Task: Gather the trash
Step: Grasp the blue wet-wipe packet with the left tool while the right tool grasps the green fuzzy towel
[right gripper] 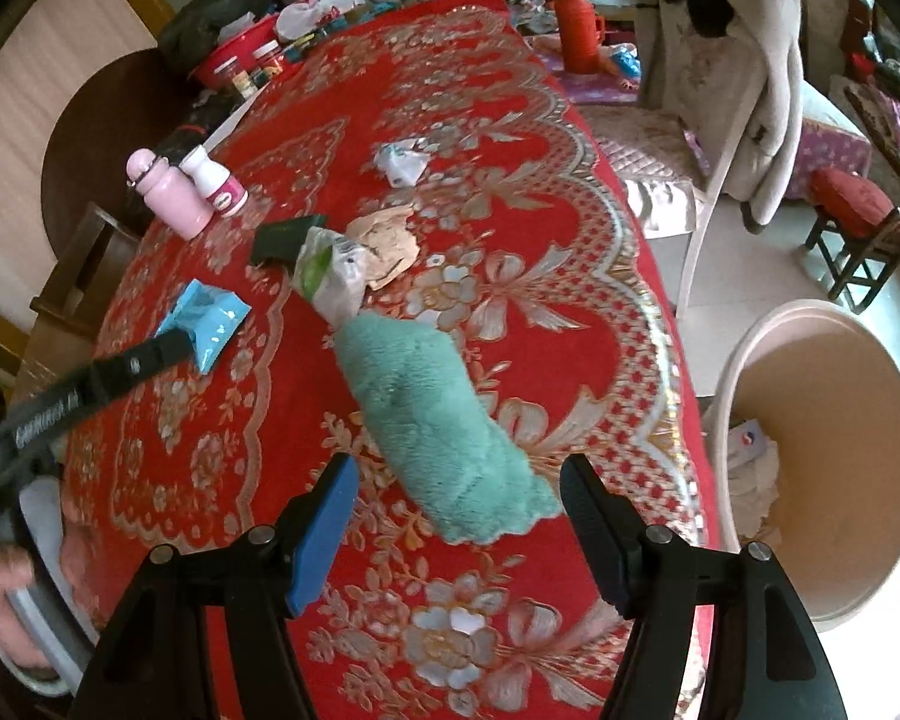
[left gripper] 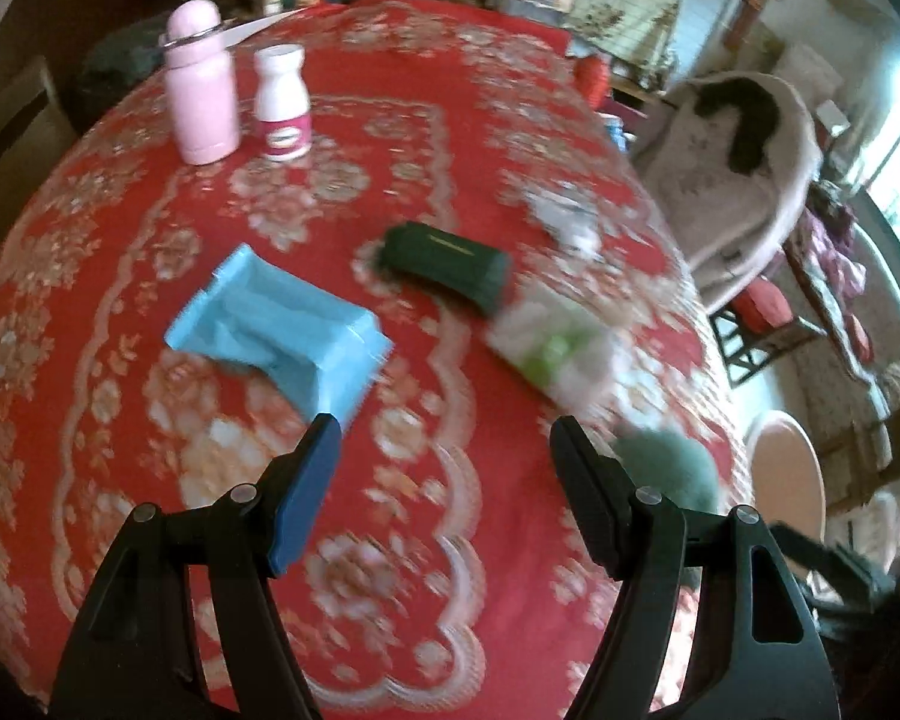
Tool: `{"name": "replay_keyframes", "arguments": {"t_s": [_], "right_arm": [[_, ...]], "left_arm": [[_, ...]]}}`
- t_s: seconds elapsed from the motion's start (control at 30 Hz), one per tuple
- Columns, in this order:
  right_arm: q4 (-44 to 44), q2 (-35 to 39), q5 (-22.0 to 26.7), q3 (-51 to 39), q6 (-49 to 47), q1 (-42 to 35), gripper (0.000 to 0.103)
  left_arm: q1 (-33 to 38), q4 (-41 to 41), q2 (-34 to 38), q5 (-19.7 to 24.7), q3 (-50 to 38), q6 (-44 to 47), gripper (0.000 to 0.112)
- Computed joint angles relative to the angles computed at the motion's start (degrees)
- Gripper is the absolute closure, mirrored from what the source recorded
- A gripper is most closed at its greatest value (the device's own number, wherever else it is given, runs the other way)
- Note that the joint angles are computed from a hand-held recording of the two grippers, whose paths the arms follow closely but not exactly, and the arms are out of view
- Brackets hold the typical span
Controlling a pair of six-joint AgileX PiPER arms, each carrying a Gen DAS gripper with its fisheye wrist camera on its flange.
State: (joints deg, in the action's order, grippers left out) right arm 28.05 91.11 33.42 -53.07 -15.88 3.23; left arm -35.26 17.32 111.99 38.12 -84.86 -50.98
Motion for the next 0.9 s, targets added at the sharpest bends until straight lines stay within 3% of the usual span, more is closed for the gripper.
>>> {"name": "replay_keyframes", "arguments": {"t_s": [0.13,0.3,0.4,0.5,0.63,0.77,0.9], "right_arm": [[-2.23,1.48,-0.75,-1.30,3.77,1.66,0.035],[-5.86,2.32,-1.12,-2.58,8.48,2.50,0.035],[-6.66,2.69,-1.61,-2.74,10.25,2.36,0.034],[-6.67,3.62,-2.10,-2.86,11.46,2.24,0.034],[-6.33,5.35,-2.13,-3.71,11.95,2.83,0.034],[-6.07,6.99,-1.86,-5.40,11.80,3.87,0.034],[-5.90,9.00,-0.75,-7.66,10.64,4.74,0.033]], "left_arm": [[3.09,0.90,5.27,3.04,-7.66,3.95,0.041],[5.19,2.01,17.61,15.01,-25.88,12.68,0.041],[6.06,1.16,24.00,19.94,-34.81,19.77,0.041],[6.69,-1.30,26.42,22.03,-37.77,25.72,0.041],[8.06,-7.69,23.15,19.03,-30.84,33.06,0.041],[8.96,-11.85,14.62,13.09,-16.43,40.98,0.041],[12.54,-21.18,6.14,8.40,-4.16,50.60,0.041]]}}
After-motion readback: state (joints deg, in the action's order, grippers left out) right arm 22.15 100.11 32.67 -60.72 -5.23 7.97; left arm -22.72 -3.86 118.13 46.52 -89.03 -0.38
